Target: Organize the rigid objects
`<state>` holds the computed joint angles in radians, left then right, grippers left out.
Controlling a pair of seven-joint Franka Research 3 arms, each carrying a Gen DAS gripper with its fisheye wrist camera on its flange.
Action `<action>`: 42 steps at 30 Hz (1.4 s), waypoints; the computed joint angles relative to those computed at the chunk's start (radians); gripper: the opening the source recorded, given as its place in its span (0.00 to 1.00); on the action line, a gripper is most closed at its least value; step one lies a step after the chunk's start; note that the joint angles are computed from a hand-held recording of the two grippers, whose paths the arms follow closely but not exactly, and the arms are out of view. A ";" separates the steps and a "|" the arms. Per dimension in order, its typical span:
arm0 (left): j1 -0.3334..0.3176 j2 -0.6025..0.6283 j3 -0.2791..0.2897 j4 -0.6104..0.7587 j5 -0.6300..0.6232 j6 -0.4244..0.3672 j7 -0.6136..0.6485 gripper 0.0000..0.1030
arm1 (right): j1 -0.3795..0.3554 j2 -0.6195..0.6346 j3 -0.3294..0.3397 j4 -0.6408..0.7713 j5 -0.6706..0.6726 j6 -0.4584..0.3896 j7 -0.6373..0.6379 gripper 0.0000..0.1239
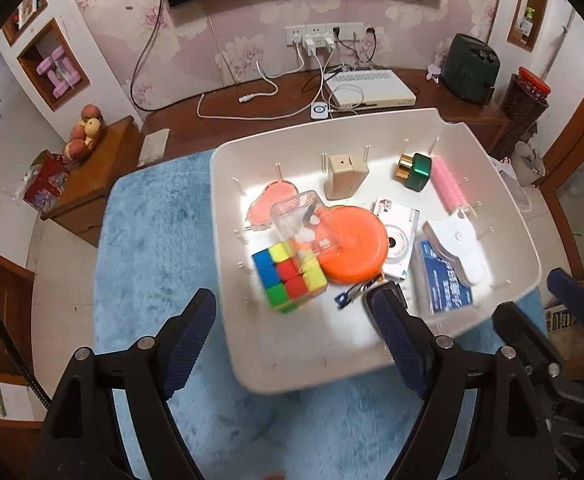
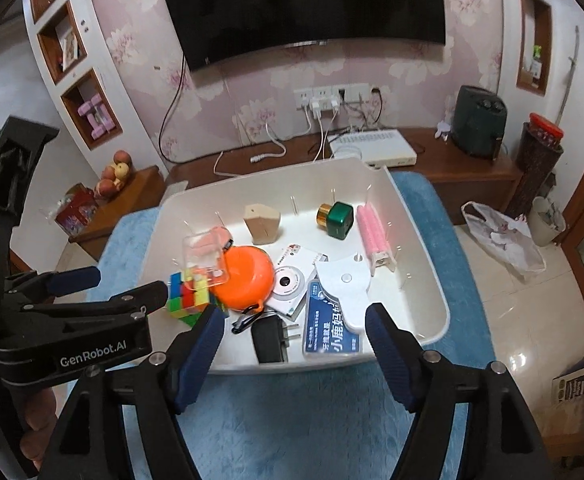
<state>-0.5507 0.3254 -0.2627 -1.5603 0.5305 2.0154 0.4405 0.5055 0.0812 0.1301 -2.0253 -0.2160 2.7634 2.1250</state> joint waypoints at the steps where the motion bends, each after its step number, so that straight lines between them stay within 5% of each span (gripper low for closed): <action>1: -0.002 -0.023 -0.003 -0.021 0.002 0.005 -0.006 0.81 | 0.002 -0.017 0.001 -0.012 -0.002 -0.001 0.008 0.62; 22: -0.007 -0.319 -0.111 -0.271 0.032 -0.008 -0.148 0.86 | -0.055 -0.329 0.144 -0.223 0.041 -0.085 0.070 0.62; 42: -0.008 -0.435 -0.158 -0.349 -0.030 -0.030 -0.249 0.86 | -0.057 -0.414 0.206 -0.209 0.059 -0.202 0.096 0.62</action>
<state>-0.5591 -0.1092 -0.4209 -1.9089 0.5005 1.9852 0.1919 0.4484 -0.3326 0.3363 -2.2347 -0.1574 2.5617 2.2205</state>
